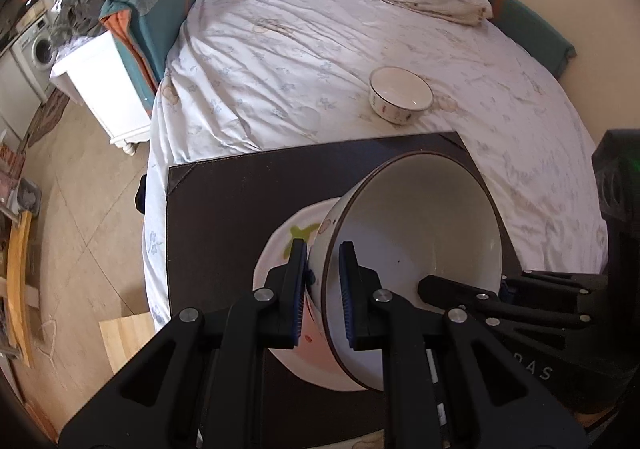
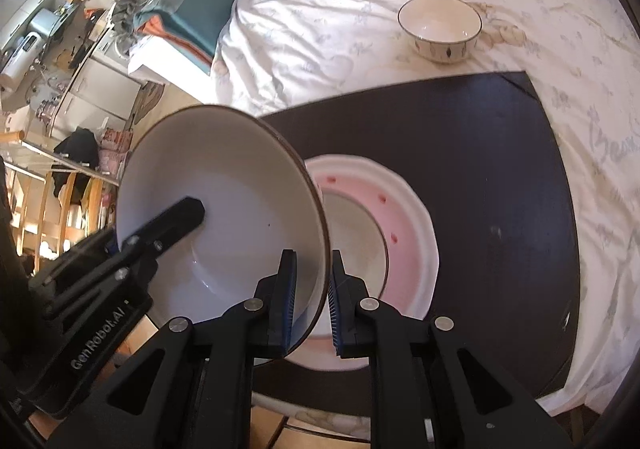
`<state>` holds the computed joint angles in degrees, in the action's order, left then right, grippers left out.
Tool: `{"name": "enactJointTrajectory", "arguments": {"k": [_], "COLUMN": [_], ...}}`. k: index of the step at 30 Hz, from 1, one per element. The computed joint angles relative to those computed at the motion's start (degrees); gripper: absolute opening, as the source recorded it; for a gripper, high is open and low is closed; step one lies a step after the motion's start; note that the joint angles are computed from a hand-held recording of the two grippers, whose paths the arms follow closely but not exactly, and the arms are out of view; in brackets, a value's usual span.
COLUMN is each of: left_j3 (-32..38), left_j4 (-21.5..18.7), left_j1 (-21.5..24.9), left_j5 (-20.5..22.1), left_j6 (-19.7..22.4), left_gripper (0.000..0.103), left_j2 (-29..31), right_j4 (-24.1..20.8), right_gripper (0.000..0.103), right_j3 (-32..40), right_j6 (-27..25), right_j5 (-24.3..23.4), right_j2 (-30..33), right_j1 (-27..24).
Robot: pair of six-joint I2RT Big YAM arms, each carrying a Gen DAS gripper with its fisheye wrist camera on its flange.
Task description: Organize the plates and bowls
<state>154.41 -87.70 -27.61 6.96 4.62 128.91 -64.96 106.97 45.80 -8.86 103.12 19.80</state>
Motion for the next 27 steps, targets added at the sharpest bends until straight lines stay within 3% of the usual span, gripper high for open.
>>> {"name": "enactJointTrajectory", "arguments": {"k": [3, 6, 10, 16, 22, 27], "left_j3": [-5.6, -4.2, -4.6, -3.7, 0.9, 2.1], "left_j4": [3.0, 0.9, 0.4, -0.8, -5.3, -5.7], "left_j1": [-0.3, 0.1, -0.3, -0.4, -0.2, -0.3], "left_j5": [0.9, 3.0, 2.1, 0.6, -0.9, -2.4], "left_j6": [0.4, -1.2, -0.7, -1.1, -1.7, -1.5], "left_gripper": [0.013, 0.012, 0.011, 0.011, 0.011, 0.011], "left_j2": [-2.6, -1.5, -1.1, 0.2, 4.0, 4.9], "right_j4": [1.2, 2.8, 3.8, -0.4, -1.8, -4.1], "right_gripper": [0.016, 0.016, 0.016, 0.016, 0.017, 0.017], "right_j3": [-2.7, -4.9, -7.0, -4.2, -2.8, -0.4], "right_j6": [0.1, 0.3, 0.7, -1.1, -0.8, -0.7], "right_j5": [1.3, 2.5, 1.1, 2.5, 1.3, 1.6], "right_j2": [-1.7, -3.2, -3.8, -1.3, 0.5, 2.4], "right_j1": [0.4, 0.4, 0.1, 1.0, 0.9, 1.1]}}
